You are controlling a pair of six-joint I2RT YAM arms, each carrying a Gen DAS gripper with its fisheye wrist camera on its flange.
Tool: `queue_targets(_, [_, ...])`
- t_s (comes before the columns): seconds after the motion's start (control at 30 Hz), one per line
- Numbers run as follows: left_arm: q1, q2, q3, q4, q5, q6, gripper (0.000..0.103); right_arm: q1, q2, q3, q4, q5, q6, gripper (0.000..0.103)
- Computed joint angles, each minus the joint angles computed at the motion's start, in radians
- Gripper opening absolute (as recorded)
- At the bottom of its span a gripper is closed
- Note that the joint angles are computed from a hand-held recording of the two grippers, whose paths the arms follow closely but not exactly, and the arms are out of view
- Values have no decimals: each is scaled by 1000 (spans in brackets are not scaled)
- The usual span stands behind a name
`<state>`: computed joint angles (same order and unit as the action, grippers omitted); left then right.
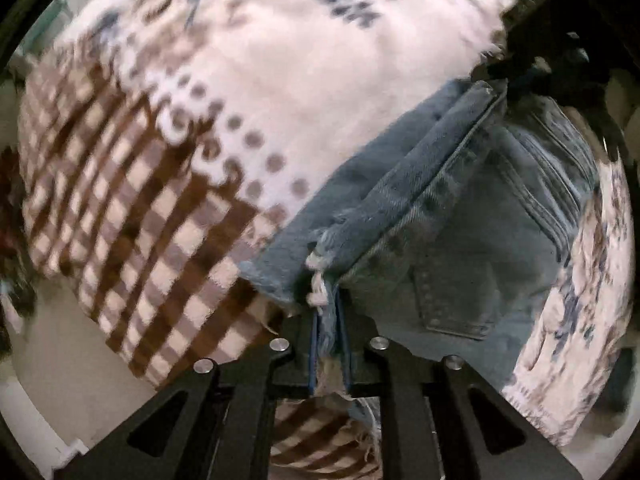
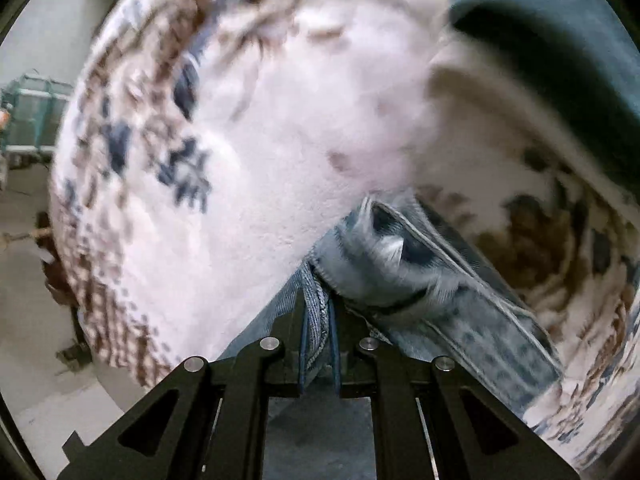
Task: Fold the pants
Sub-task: 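Lift the shorts with both grippers and fold the legs over toward the waistband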
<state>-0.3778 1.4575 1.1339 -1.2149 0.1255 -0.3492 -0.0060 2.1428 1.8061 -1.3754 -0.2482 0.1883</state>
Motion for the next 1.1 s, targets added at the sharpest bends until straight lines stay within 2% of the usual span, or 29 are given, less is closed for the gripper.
queue_targets(0.03, [36,-11,-1,-5,14,-4,22,4,29,24,-9,-6,3,22])
queue_targets(0.07, [57,-29,-1,-8,12,-4,34,2,44,37,-13,-27,0,43])
queue_targets(0.1, [81,-60,0,-11,7,10,47,-12,52,51,-23,-93,-19,65])
queue_targets(0.13, [95,-76,6,-20,-1,22,56,-20,47,55,-22,-130,-29,74])
queue_targets(0.17, [111,-90,16,-39,-11,28,80,-27,30,52,-23,-148,-38,79])
queue_targets(0.2, [127,-106,23,-51,-10,32,93,-36,5,48,-32,-161,-54,79])
queue_targets(0.37, [114,-178,34,-91,28,-37,93,-102,-124,-16,-68,-134,-104,79])
queue_targets(0.47, [36,-152,-5,-27,23,-94,93,-193,-200,-93,-91,-139,-132,79])
queue_targets(0.53, [-20,-79,-11,19,-50,-124,93,-262,-237,-163,-99,-128,-184,79])
queue_targets(0.63, [28,24,-2,18,-180,-134,93,-346,-271,-250,-93,-64,-238,79])
queue_targets(0.73, [165,32,-4,19,-190,-134,93,-425,-285,-309,-76,-23,-290,79])
queue_targets(0.8, [203,34,5,-5,-247,-128,93,-466,-285,-339,-56,-9,-316,79])
queue_targets(0.83, [213,25,6,-13,-245,-123,93,-489,-286,-356,-43,-2,-322,79])
queue_targets(0.9, [225,-21,1,-37,-213,-136,93,-518,-280,-383,-23,-16,-329,79])
queue_targets(1.0, [178,-168,-40,-87,-129,-210,93,-553,-261,-405,-22,-103,-360,79])
queue_targets(1.1, [106,-303,-119,-124,58,-362,93,-556,-254,-432,-9,-180,-407,79])
